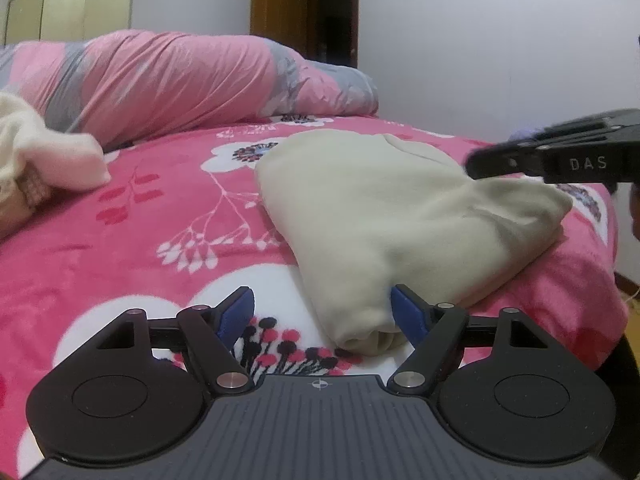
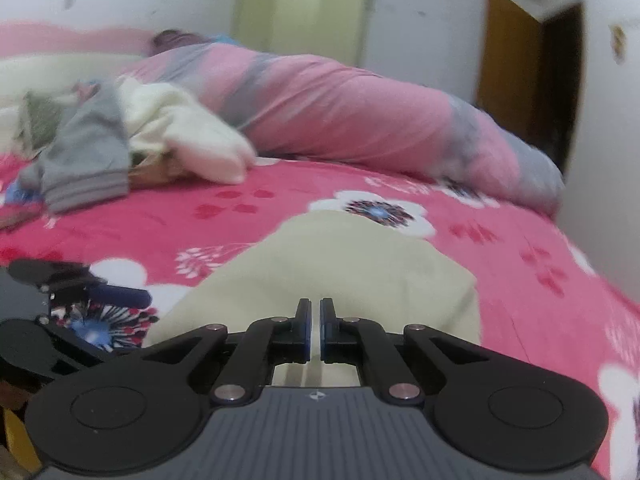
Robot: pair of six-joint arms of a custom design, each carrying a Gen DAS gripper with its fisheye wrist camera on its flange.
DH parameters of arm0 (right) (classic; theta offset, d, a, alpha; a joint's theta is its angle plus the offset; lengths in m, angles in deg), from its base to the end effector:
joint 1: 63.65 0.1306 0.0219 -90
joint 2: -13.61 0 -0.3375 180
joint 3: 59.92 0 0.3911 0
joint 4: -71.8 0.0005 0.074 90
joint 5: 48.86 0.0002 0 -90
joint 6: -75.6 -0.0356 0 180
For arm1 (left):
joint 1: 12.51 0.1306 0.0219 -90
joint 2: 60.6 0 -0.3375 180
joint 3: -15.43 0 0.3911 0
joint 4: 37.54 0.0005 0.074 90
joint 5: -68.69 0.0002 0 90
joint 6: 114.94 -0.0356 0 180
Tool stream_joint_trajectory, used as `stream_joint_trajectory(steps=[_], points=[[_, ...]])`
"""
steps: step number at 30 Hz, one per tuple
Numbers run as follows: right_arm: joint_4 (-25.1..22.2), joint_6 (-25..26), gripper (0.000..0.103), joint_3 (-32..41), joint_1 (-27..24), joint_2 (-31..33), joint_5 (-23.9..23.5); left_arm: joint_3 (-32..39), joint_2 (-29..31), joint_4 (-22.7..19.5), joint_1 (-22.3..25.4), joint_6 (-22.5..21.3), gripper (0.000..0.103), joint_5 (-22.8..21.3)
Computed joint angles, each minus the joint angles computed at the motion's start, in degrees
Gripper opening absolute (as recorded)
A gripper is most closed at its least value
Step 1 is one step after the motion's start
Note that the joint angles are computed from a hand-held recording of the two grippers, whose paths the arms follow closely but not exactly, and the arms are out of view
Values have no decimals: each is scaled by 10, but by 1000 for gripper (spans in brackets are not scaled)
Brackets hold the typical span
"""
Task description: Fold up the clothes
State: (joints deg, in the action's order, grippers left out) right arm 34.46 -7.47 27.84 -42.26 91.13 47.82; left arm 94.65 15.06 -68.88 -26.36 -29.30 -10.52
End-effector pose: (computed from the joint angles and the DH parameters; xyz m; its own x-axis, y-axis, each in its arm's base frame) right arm 0.4031 0.1529 0.4797 -0.3890 -0.2811 -0.8773 -0.3151 0.9355 -0.1600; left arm 0.4109 -0.1087 0.4309 -0.4211 0.1807 -0.8888 0.4292 0.9030 -0.0197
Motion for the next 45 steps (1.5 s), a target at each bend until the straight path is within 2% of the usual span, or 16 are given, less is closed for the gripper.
stream_joint_trajectory(steps=[2, 3, 6, 8, 13, 16, 18, 21, 25, 30, 33, 35, 36, 39, 41, 45], points=[[-4, 53, 0, -7, -1, 23, 67, -2, -1, 0, 0, -1, 78, 4], [-1, 48, 0, -18, -15, 23, 60, -3, -2, 1, 0, -2, 78, 6], [-14, -73, 0, -10, -64, 17, -41, -10, -6, 5, 3, -9, 78, 14], [-12, -57, 0, 7, -49, 20, -4, -16, -9, 10, 6, -16, 78, 20], [-12, -34, 0, 78, -49, 69, -46, -13, -3, -17, 4, -38, 79, 8], [-72, -34, 0, 124, -56, 141, 15, -33, -18, 7, -5, -63, 79, -14], [-47, -48, 0, 108, -69, 139, -13, -30, -22, 5, 0, -62, 77, -9], [-91, -67, 0, 145, -69, 147, -16, -20, -28, -7, 13, -58, 77, 12], [-105, -73, 0, 178, -65, 146, -13, -28, -58, 26, 33, -59, 75, 41], [-105, -78, 0, 257, -66, 190, -51, -2, -43, 89, 36, -4, 72, 93], [-133, -95, 0, 317, -70, 248, -68, 31, 2, 86, 6, -29, 58, 82], [-177, -97, 0, 352, -73, 294, -54, 43, 33, 49, -8, -58, 51, 64], [-210, -94, 0, 370, -74, 322, -35, 49, 50, 31, -15, -71, 51, 55], [-222, -138, 0, 379, -96, 329, -83, 21, 40, 65, -18, -79, 51, 50], [-257, -129, 0, 422, -90, 344, -58, 26, 41, 56, -16, -68, 51, 54], [-240, -114, 1, 472, -78, 358, -118, 17, 38, 66, -13, -59, 51, 60]])
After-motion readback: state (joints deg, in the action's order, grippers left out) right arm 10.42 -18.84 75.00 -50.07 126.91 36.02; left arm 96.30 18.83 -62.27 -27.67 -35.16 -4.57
